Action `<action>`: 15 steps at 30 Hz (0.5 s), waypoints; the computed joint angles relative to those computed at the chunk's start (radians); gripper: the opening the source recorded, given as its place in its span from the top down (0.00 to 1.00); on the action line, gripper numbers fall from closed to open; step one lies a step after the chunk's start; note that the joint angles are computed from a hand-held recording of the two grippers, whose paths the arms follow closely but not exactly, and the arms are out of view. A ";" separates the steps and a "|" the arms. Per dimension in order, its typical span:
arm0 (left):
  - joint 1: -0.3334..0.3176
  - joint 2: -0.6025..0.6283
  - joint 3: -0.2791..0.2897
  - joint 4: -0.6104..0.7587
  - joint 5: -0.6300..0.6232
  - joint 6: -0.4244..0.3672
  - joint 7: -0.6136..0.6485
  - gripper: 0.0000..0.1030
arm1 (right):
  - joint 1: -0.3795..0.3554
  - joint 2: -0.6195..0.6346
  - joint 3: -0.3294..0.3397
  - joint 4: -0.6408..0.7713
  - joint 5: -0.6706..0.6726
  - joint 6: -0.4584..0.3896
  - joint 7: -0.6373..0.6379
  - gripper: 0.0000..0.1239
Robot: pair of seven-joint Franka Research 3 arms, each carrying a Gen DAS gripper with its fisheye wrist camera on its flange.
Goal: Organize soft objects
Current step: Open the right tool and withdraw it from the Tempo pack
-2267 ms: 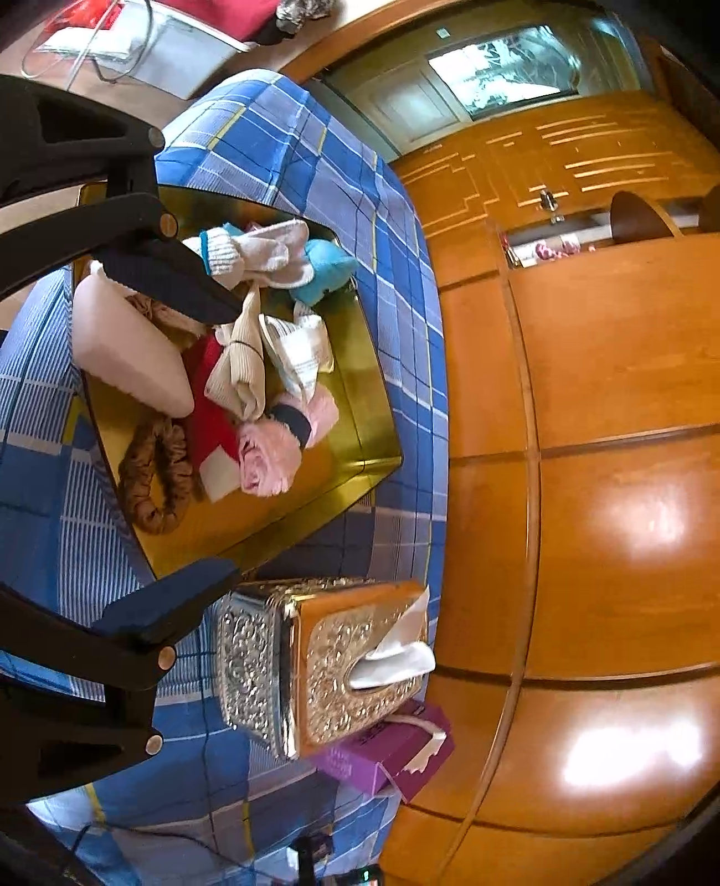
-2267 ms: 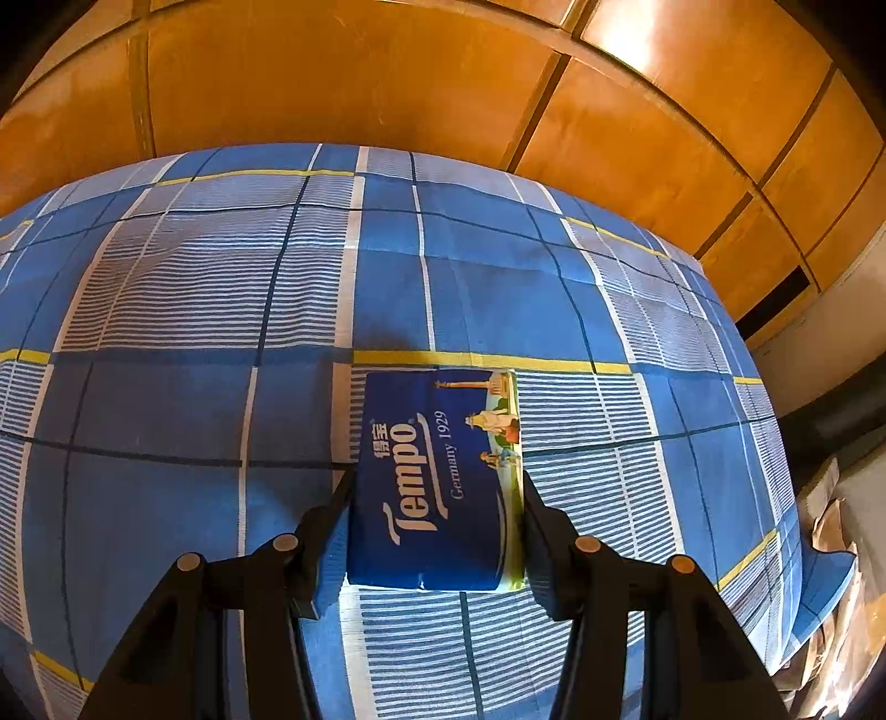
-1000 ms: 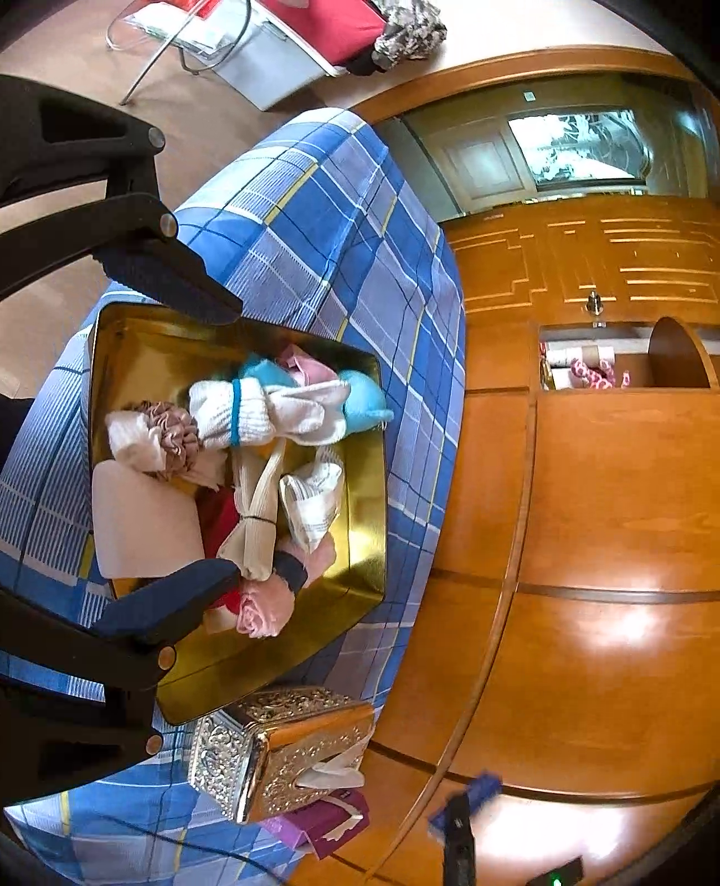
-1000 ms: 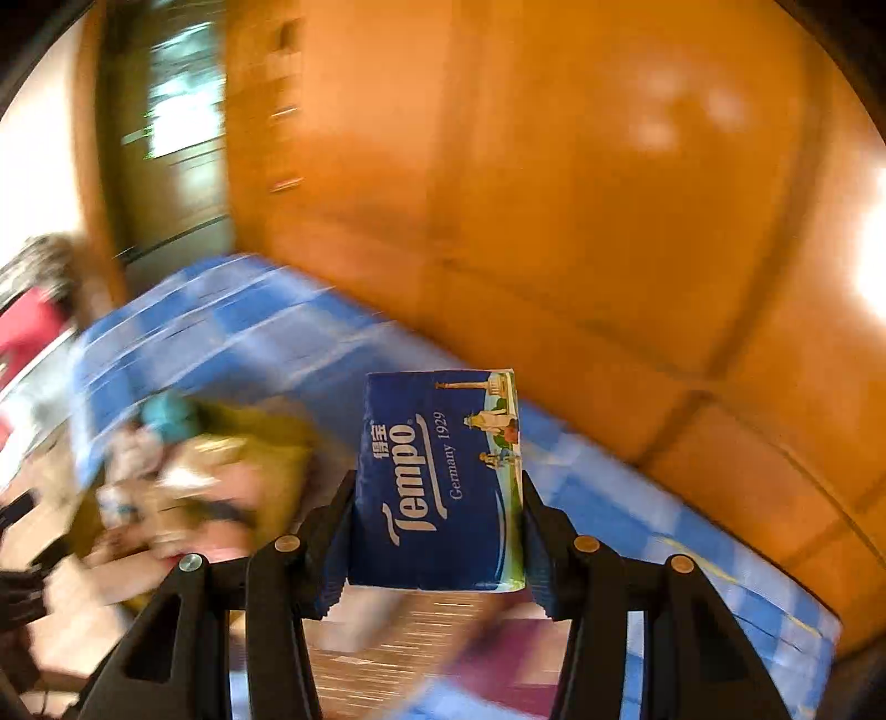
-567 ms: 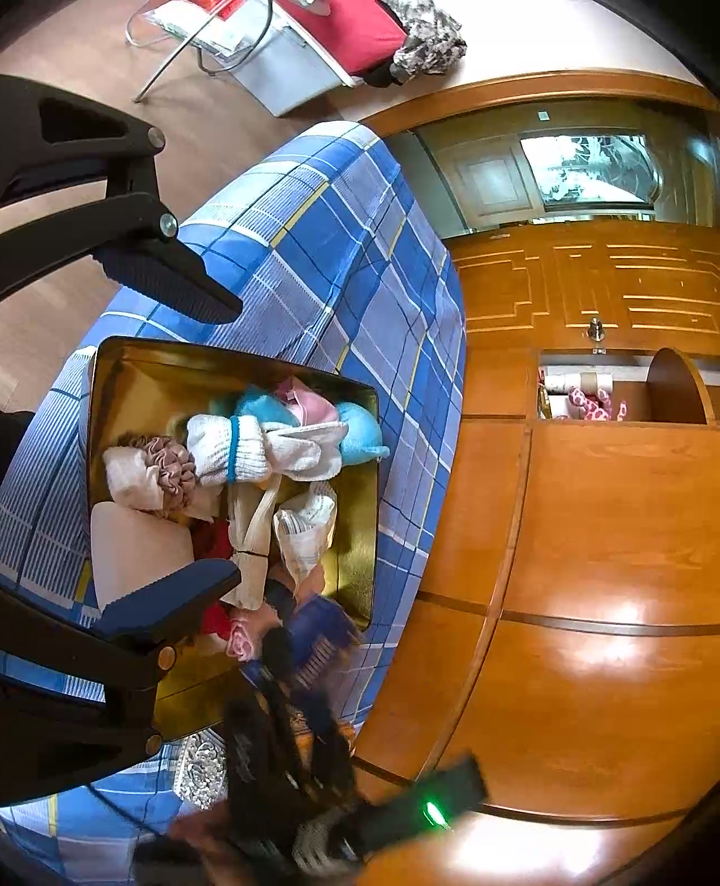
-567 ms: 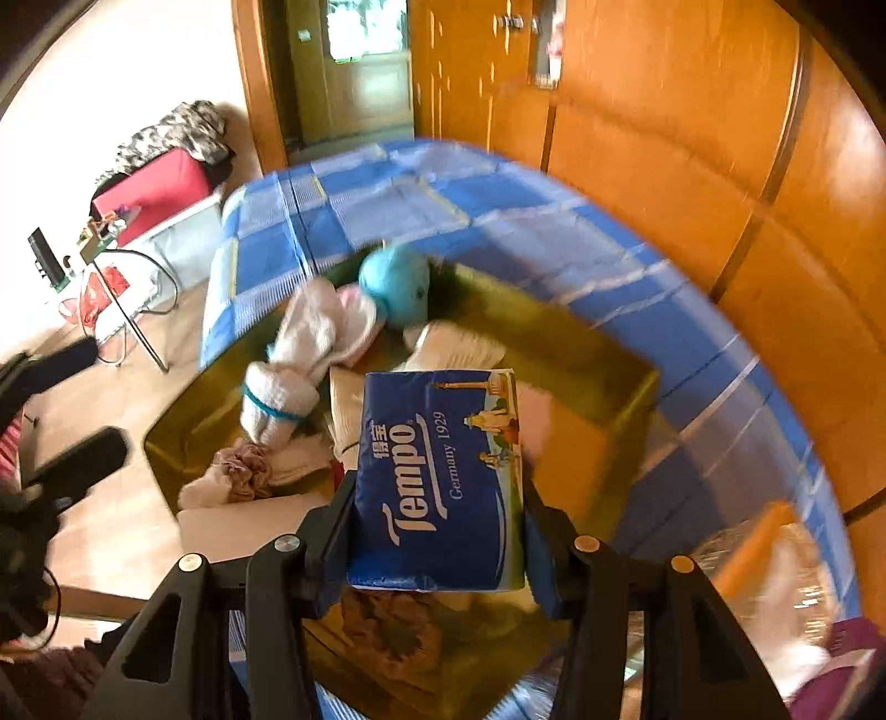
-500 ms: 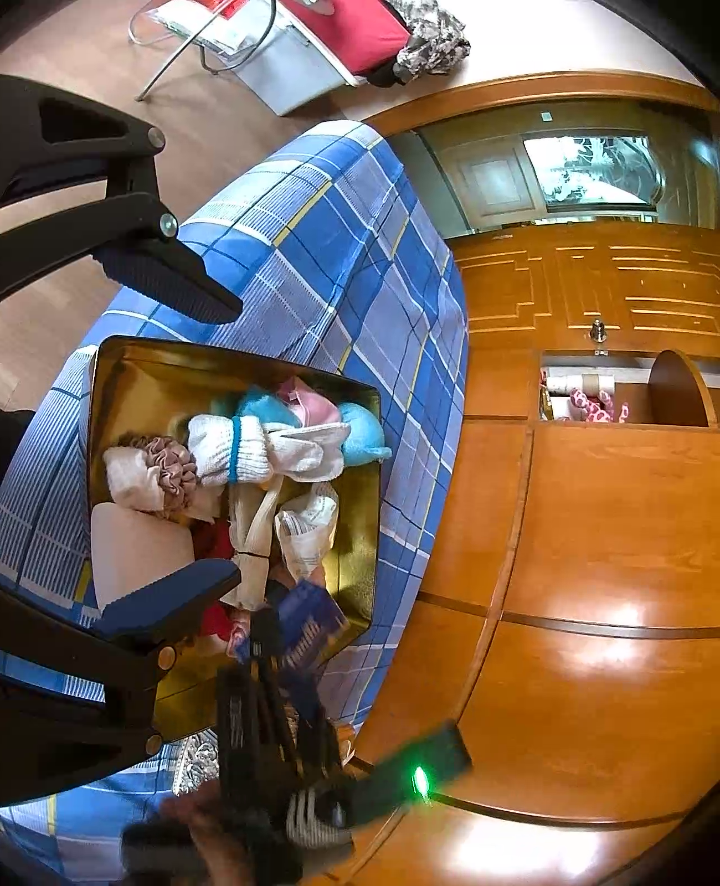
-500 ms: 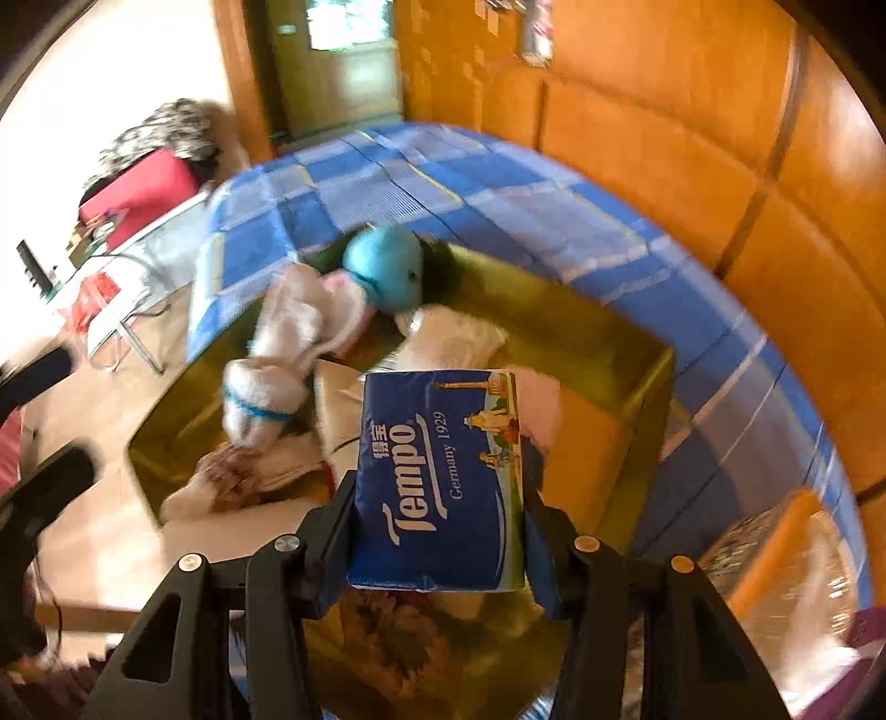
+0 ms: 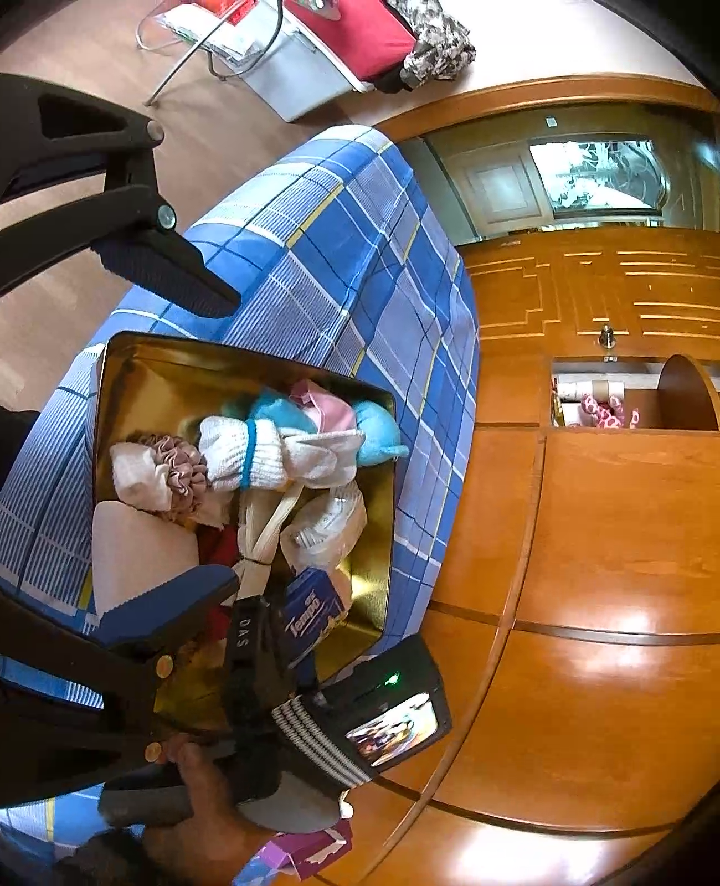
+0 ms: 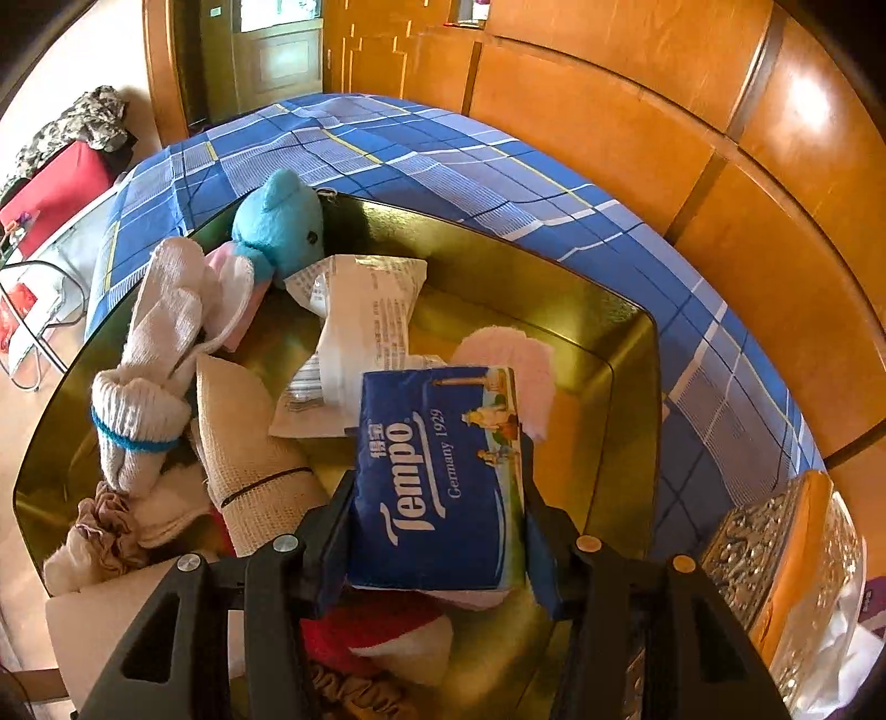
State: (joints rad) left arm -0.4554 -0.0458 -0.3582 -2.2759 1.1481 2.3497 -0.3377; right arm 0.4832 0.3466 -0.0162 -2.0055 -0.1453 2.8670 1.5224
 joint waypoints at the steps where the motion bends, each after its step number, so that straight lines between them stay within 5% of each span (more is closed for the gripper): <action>1: -0.001 -0.002 -0.001 -0.001 0.000 -0.003 -0.001 0.11 | 0.002 -0.002 -0.003 -0.006 -0.002 0.007 0.005 0.57; 15: -0.015 0.002 -0.009 0.014 0.007 -0.039 -0.004 0.07 | 0.079 -0.083 -0.106 -0.127 -0.172 0.104 0.232 0.44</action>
